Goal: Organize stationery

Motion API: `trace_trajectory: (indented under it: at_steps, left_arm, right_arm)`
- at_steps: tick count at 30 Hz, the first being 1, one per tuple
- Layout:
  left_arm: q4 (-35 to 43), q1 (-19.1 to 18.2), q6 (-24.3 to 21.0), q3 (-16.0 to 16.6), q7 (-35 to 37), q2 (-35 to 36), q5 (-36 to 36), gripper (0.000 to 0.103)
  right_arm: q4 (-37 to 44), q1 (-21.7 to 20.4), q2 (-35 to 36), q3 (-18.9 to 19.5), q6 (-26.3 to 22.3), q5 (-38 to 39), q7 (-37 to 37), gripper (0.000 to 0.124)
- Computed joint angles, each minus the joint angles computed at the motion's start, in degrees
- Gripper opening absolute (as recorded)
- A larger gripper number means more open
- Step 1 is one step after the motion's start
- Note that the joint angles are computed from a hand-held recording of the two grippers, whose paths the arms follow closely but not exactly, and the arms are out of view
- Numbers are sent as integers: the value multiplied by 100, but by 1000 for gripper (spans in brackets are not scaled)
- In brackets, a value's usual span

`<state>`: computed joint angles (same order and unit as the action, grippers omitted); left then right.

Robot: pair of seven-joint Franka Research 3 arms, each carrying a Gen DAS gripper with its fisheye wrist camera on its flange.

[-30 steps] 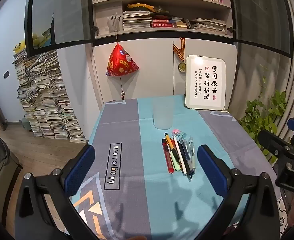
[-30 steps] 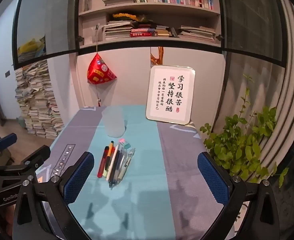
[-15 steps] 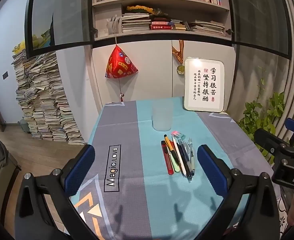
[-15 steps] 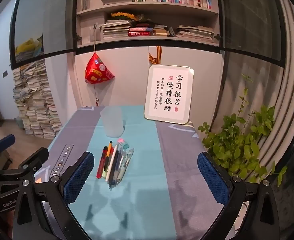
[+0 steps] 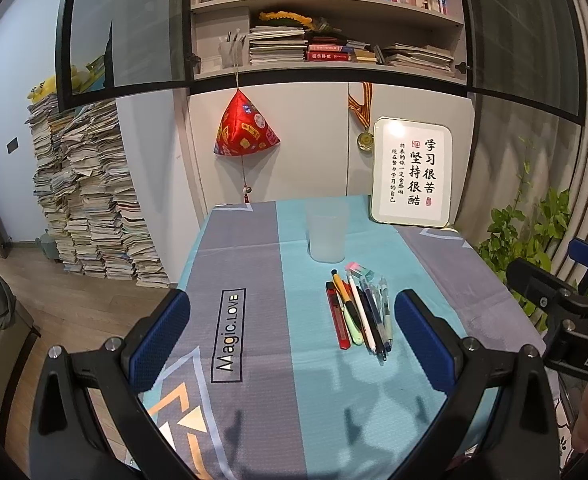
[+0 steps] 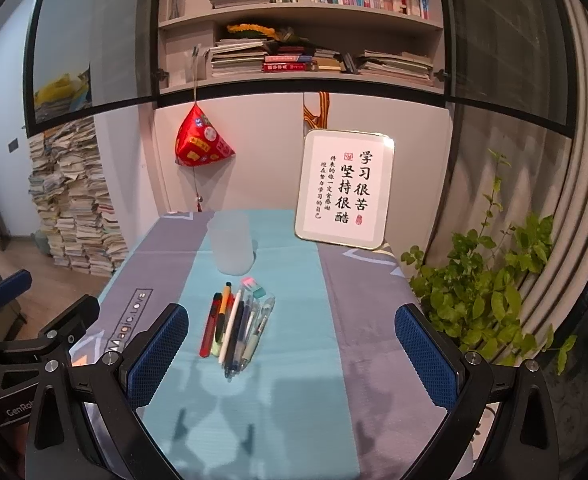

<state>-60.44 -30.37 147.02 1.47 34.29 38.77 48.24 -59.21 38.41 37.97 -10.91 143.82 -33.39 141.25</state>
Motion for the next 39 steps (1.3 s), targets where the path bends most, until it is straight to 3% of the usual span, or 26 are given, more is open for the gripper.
trace_trajectory:
  at_steps: [39]
  left_arm:
    - [-150, 78, 113, -3, -133, -102, 105, 102]
  right_arm:
    - [297, 23, 177, 4, -189, 141, -111, 103]
